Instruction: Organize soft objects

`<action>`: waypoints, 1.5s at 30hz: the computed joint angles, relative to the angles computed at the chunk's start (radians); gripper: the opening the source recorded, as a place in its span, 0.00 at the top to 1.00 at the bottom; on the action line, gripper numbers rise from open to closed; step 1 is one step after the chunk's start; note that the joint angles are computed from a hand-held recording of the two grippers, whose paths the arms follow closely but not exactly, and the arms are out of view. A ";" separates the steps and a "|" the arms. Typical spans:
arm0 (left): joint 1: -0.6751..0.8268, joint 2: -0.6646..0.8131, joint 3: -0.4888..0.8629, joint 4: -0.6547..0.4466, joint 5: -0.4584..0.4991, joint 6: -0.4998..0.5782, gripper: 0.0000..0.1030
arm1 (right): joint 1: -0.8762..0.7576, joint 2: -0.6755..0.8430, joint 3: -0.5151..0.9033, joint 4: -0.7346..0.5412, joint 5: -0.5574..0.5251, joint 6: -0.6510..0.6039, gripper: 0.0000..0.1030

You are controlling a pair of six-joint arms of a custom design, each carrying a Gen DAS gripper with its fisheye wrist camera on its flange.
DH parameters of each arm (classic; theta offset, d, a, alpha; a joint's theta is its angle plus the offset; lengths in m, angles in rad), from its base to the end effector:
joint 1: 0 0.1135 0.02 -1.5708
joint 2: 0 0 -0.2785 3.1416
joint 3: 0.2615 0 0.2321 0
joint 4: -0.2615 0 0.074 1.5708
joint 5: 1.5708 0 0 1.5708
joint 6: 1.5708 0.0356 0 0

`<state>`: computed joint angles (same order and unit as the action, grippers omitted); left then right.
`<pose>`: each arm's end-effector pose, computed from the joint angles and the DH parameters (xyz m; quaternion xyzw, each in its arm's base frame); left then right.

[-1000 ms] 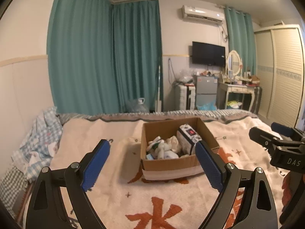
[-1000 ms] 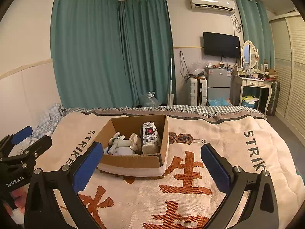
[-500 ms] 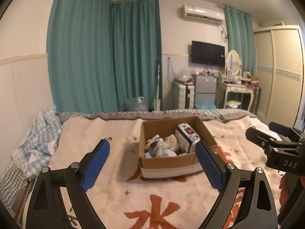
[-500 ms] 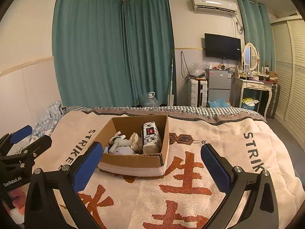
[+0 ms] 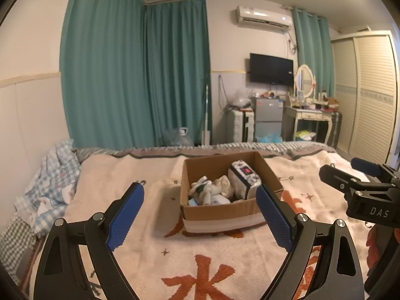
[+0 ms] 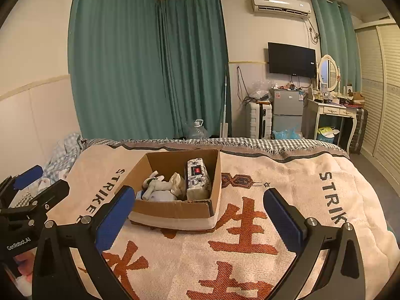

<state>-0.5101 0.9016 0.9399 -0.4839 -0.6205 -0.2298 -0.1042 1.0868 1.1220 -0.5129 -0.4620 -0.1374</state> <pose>0.1514 -0.0610 0.3561 -0.0487 0.8203 0.0571 0.5669 0.2069 -0.0057 0.3792 -0.1328 0.8295 0.1332 0.5258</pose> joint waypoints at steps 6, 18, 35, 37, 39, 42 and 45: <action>-0.005 -0.002 -0.003 -0.001 -0.008 -0.001 0.10 | 0.010 -0.003 -0.003 0.000 0.004 0.002 0.00; -0.009 -0.006 0.000 -0.017 -0.020 -0.013 0.10 | 0.016 -0.004 -0.008 0.006 0.006 0.014 0.00; -0.014 -0.011 -0.001 -0.023 -0.028 -0.016 0.10 | 0.014 -0.002 -0.009 0.005 0.002 0.012 0.00; -0.014 -0.011 -0.001 -0.023 -0.027 -0.016 0.10 | 0.012 -0.002 -0.010 0.005 -0.001 0.010 0.00; -0.016 -0.011 -0.002 -0.022 -0.030 -0.017 0.10 | 0.014 -0.002 -0.011 0.007 0.001 0.011 0.00; -0.016 -0.010 0.001 -0.030 -0.028 -0.022 0.10 | 0.009 -0.001 -0.011 0.005 -0.003 0.008 0.00; -0.019 -0.012 0.000 -0.032 -0.032 -0.021 0.10 | 0.007 -0.001 -0.014 0.008 -0.007 0.008 0.00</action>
